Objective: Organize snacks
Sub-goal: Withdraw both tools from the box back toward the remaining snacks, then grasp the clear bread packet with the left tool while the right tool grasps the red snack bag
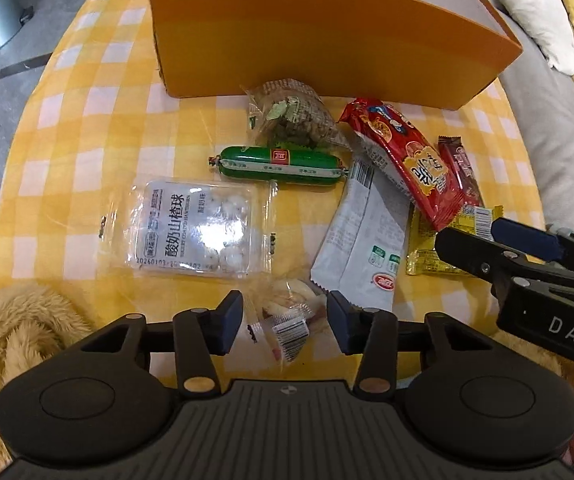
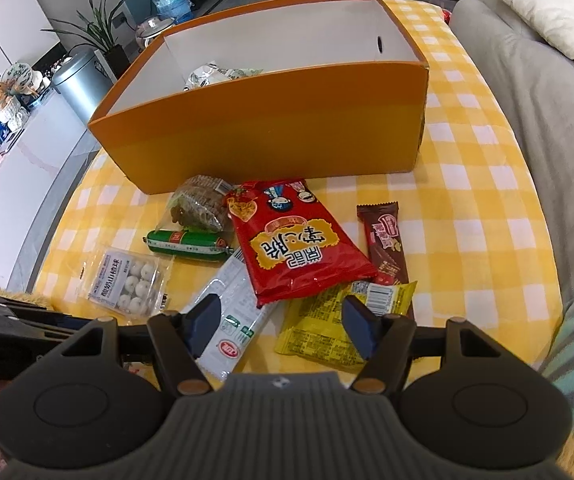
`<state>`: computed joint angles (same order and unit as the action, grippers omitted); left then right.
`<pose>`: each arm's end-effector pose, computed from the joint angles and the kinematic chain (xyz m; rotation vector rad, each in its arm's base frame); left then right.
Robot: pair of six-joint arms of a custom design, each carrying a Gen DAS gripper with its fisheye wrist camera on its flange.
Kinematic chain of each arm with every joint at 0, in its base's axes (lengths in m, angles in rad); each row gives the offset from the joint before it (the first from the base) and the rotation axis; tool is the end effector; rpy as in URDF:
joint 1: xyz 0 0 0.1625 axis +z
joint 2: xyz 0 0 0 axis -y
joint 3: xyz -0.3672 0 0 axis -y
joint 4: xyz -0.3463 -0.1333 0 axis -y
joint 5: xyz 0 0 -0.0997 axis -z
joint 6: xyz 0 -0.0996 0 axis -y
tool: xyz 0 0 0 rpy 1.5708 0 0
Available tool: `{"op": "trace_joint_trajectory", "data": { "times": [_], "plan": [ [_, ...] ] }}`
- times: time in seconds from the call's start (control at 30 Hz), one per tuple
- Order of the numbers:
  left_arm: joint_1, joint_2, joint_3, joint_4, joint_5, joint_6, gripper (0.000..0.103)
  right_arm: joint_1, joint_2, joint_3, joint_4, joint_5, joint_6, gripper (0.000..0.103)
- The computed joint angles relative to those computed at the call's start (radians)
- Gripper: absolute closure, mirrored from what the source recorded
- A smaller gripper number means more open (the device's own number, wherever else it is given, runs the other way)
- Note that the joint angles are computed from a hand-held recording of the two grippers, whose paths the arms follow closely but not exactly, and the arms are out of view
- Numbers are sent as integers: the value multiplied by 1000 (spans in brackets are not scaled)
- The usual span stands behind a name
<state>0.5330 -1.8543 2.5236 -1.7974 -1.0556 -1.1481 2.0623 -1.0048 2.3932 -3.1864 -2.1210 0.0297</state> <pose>-0.0984 -0.2698 0.1792 0.0102 2.5051 -0.3262 0.2491 -0.2931 0.0716 0.5188 -2.5766 0.4807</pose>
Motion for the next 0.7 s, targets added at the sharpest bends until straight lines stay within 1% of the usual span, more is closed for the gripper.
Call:
{"op": "trace_joint_trajectory", "data": {
  "times": [0.13, 0.27, 0.37, 0.57, 0.63, 0.7],
  "plan": [
    [-4, 23, -2, -7, 4, 33, 57, 2, 13, -6, -7, -1, -22, 38],
    [-15, 21, 5, -11, 16, 55, 63, 3, 29, -11, -26, -9, -50, 38],
    [-45, 0, 7, 15, 27, 50, 64, 5, 40, -15, -36, -11, -81, 38],
    [-109, -57, -12, 95, 85, -1, 65, 7, 68, -23, -97, -20, -167, 38],
    [-116, -71, -20, 102, 111, -10, 65, 4, 82, -30, -117, -22, -206, 37],
    [-112, -78, -30, 100, 136, -5, 65, -1, 97, -39, -135, -24, -247, 34]
  ]
}}
